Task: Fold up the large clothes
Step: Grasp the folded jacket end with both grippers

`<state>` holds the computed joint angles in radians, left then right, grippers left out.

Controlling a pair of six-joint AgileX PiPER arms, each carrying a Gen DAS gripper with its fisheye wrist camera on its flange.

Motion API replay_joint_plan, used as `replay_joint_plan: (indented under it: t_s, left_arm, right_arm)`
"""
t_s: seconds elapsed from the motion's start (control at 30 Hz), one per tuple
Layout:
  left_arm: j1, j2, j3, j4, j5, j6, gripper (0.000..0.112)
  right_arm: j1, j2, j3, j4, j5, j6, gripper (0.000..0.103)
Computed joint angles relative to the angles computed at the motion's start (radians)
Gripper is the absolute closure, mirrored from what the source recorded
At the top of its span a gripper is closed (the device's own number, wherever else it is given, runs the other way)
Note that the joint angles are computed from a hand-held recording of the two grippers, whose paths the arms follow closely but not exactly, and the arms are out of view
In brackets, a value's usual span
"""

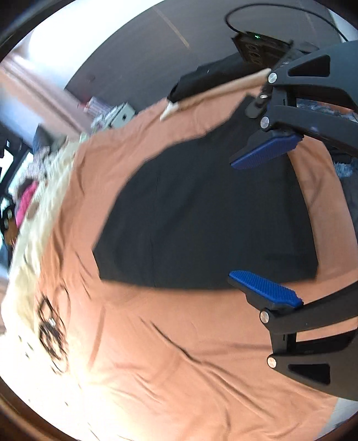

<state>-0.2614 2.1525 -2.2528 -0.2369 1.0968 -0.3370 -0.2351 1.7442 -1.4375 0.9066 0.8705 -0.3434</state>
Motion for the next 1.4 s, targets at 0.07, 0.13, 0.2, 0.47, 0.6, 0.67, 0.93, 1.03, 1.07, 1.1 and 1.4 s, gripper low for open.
replay_joint_plan:
  t_s: [0.07, 0.13, 0.2, 0.47, 0.6, 0.67, 0.93, 1.03, 1.07, 1.1, 1.4]
  left_arm:
    - [0.029, -0.035, 0.108, -0.011, -0.034, -0.01, 0.035]
    - [0.038, -0.044, 0.157, -0.022, -0.057, -0.018, 0.035]
    - [0.037, -0.054, 0.204, -0.019, -0.081, -0.022, 0.035]
    - [-0.016, 0.012, 0.187, -0.009, -0.079, -0.032, 0.035]
    - [-0.033, 0.037, 0.187, -0.057, -0.103, -0.008, 0.035]
    - [-0.045, 0.042, 0.185, -0.069, -0.105, 0.007, 0.035]
    - [-0.075, 0.059, 0.145, -0.049, -0.097, -0.005, 0.052]
    - [-0.079, 0.043, 0.167, -0.032, -0.113, -0.006, 0.067]
    - [-0.082, 0.043, 0.164, -0.026, -0.113, -0.006, 0.074]
    - [-0.086, 0.043, 0.156, -0.016, -0.113, 0.002, 0.079]
    - [-0.072, -0.021, 0.175, 0.003, -0.119, 0.046, 0.091]
  right_arm:
    - [0.014, 0.053, -0.067, -0.035, 0.035, 0.046, 0.087]
    - [0.015, 0.072, -0.083, -0.029, 0.027, 0.034, 0.091]
    - [0.004, 0.054, -0.072, -0.031, 0.015, 0.017, 0.092]
    - [-0.096, -0.004, 0.101, 0.031, -0.049, -0.046, 0.094]
    - [-0.11, 0.005, 0.14, 0.032, -0.049, -0.072, 0.094]
    - [-0.102, 0.01, 0.124, 0.013, -0.047, -0.055, 0.09]
    - [-0.074, 0.042, 0.002, -0.18, -0.048, 0.062, 0.051]
    - [-0.087, 0.098, -0.039, -0.151, 0.008, 0.034, 0.051]
    - [-0.091, 0.107, -0.04, -0.14, 0.018, 0.023, 0.051]
    - [-0.094, 0.113, -0.04, -0.127, 0.027, 0.01, 0.056]
    - [-0.096, 0.097, -0.049, -0.053, 0.121, -0.045, 0.083]
